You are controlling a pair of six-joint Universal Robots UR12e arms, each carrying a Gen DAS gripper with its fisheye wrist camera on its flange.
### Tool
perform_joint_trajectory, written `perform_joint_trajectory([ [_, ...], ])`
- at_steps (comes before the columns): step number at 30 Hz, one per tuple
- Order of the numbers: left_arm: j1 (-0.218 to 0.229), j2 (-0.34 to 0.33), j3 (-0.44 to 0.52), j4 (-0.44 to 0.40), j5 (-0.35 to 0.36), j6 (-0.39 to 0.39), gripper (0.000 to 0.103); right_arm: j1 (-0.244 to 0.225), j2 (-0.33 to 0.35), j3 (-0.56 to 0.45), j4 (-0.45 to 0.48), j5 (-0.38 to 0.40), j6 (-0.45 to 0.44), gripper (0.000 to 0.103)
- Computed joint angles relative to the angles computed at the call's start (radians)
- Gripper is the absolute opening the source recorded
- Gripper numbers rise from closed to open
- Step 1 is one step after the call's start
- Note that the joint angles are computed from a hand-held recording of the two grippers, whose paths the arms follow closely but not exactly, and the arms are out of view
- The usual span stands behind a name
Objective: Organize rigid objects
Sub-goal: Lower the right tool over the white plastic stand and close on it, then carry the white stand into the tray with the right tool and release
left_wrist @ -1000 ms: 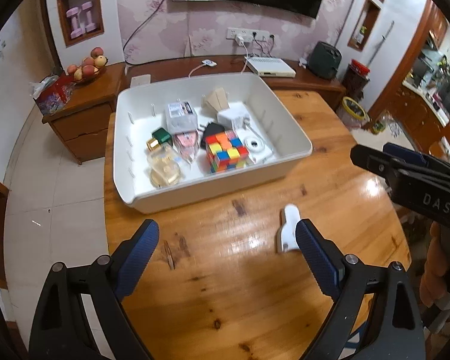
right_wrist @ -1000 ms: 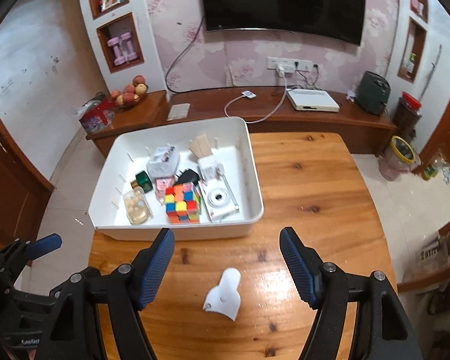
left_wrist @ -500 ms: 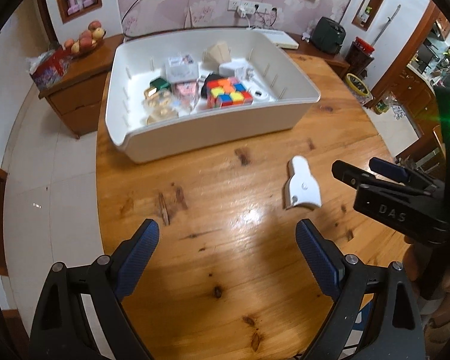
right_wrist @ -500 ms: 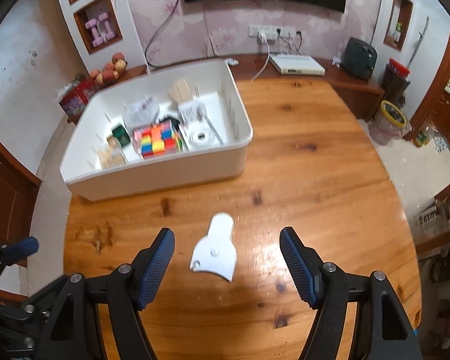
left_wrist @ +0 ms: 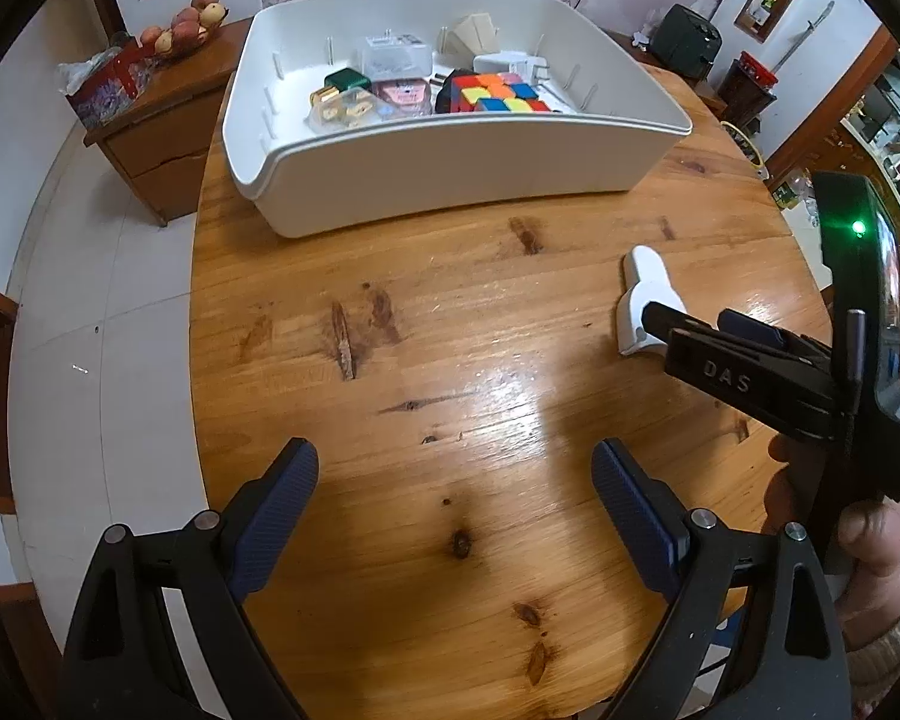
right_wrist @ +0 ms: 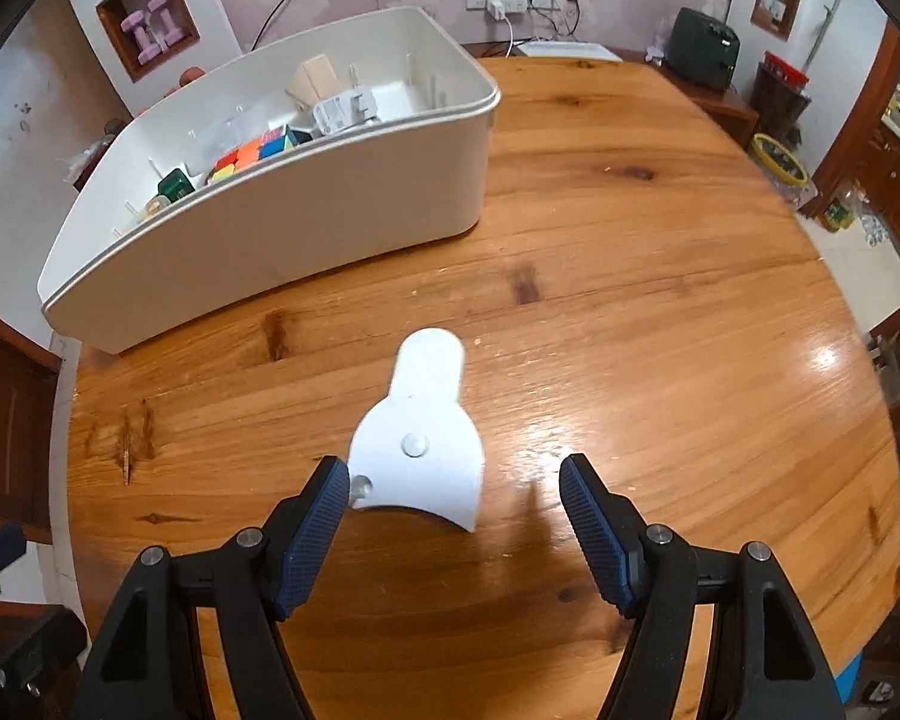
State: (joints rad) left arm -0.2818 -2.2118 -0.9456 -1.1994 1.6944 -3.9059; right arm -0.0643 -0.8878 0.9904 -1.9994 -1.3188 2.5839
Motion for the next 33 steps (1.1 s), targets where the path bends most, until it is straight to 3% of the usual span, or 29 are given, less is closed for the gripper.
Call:
perform_joint_trajectory([
  [14, 0.009, -0.002, -0.009, -0.010, -0.018, -0.012, 0.093, 0.031, 0.010, 0.028, -0.052, -0.104, 0.022, 0.073],
  [18, 0.010, -0.004, -0.006, -0.013, -0.024, -0.013, 0.093, 0.029, -0.002, 0.050, -0.073, -0.089, 0.024, 0.072],
  [20, 0.009, -0.008, -0.001, -0.016, -0.026, -0.011, 0.093, 0.027, -0.005, 0.054, -0.074, -0.069, 0.011, 0.059],
  [21, 0.009, -0.009, 0.002, -0.017, -0.026, -0.011, 0.093, 0.027, -0.008, 0.057, -0.076, -0.068, -0.002, 0.057],
  [33, 0.009, -0.017, 0.025, -0.016, -0.022, -0.003, 0.094, 0.018, -0.035, 0.065, -0.017, -0.019, -0.034, 0.057],
])
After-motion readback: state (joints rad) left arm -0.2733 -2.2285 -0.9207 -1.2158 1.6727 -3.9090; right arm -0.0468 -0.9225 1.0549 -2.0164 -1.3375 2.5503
